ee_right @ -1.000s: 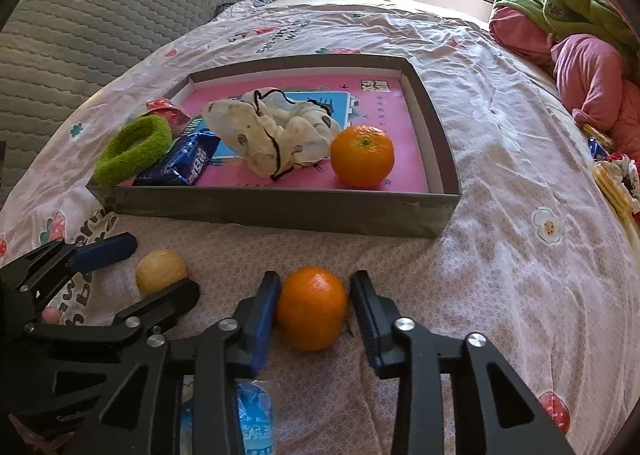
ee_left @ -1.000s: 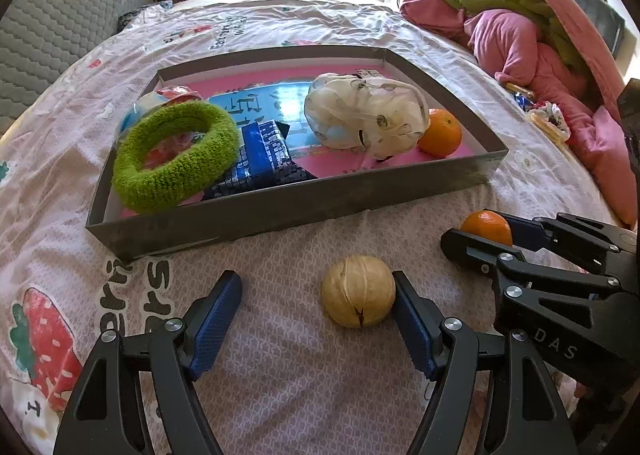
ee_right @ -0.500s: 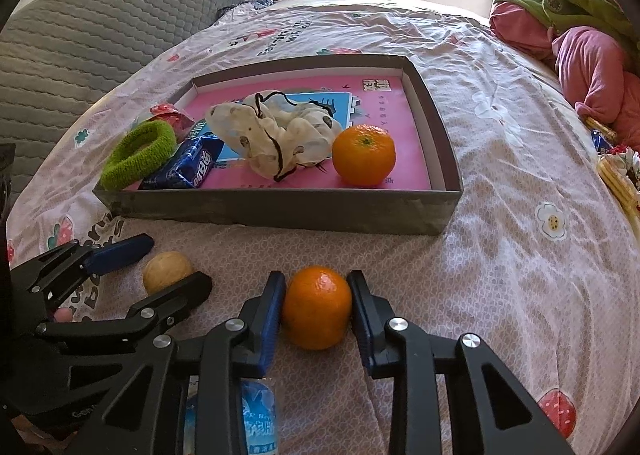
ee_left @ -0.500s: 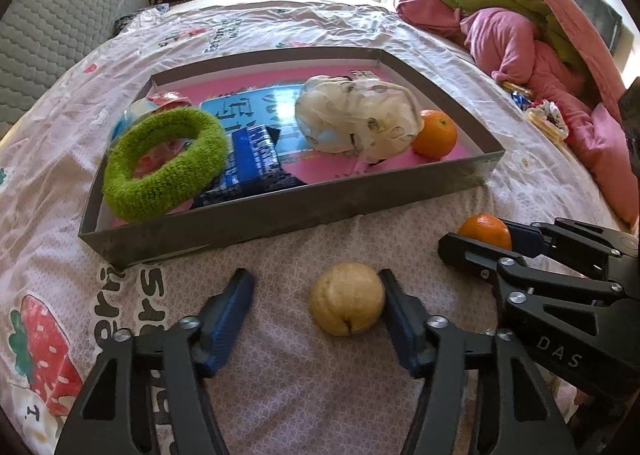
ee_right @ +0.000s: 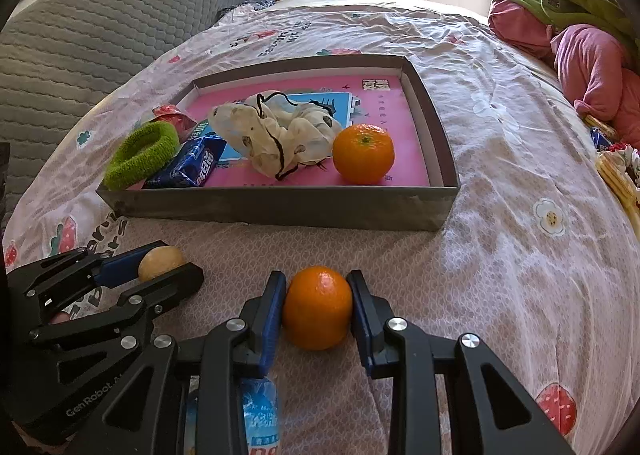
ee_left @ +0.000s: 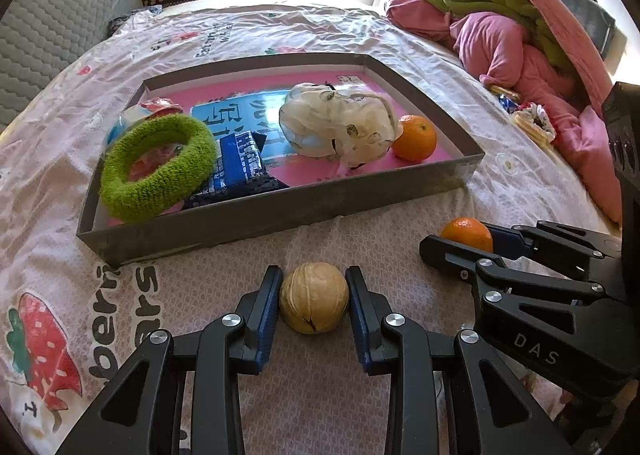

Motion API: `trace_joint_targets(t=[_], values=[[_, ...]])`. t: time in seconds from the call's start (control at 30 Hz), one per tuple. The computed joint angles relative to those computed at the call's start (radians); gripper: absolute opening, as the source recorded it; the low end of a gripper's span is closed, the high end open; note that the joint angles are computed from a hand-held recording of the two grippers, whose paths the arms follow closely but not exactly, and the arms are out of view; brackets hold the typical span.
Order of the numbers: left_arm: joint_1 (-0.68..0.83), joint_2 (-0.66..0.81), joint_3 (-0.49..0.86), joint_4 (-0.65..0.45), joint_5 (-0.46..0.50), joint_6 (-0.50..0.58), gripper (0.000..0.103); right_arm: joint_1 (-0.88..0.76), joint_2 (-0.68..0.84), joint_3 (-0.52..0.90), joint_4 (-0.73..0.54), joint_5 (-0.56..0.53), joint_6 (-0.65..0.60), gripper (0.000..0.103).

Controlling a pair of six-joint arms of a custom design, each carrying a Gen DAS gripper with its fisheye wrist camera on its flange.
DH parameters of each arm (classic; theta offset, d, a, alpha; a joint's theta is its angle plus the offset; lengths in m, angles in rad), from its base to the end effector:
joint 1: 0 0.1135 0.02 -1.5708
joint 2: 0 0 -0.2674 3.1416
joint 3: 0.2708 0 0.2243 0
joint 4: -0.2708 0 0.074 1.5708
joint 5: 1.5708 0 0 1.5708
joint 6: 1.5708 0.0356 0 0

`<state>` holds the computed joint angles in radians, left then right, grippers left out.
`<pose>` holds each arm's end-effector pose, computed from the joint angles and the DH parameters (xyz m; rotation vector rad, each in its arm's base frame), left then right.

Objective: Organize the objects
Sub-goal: 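Grasp the walnut with the left tool while the right tool grasps the orange, then carry the walnut toward the tray with the left tool while the right tool carries the orange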

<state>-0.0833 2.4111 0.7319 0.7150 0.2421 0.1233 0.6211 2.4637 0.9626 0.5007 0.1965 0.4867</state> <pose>0.3155 -0.0349 -0.0186 0.3548 2.4931 -0.2903 0.2984 0.2050 -0.0219 -0.0977 2.5499 0.1795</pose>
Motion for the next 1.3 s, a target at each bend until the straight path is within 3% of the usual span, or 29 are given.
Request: trace_joint_targets(t=[0.53,1.3], values=[[0.03,-0.075,-0.073,0.035,0.007,-0.008,0.033,0.009,-0.039,-0.046,0.023,0.005,0.012,0.032],[0.159,-0.293,-0.176,0.048,0.047,0.007,0.033,0.066,-0.238,-0.136,0.06,0.098,-0.022,0.032]])
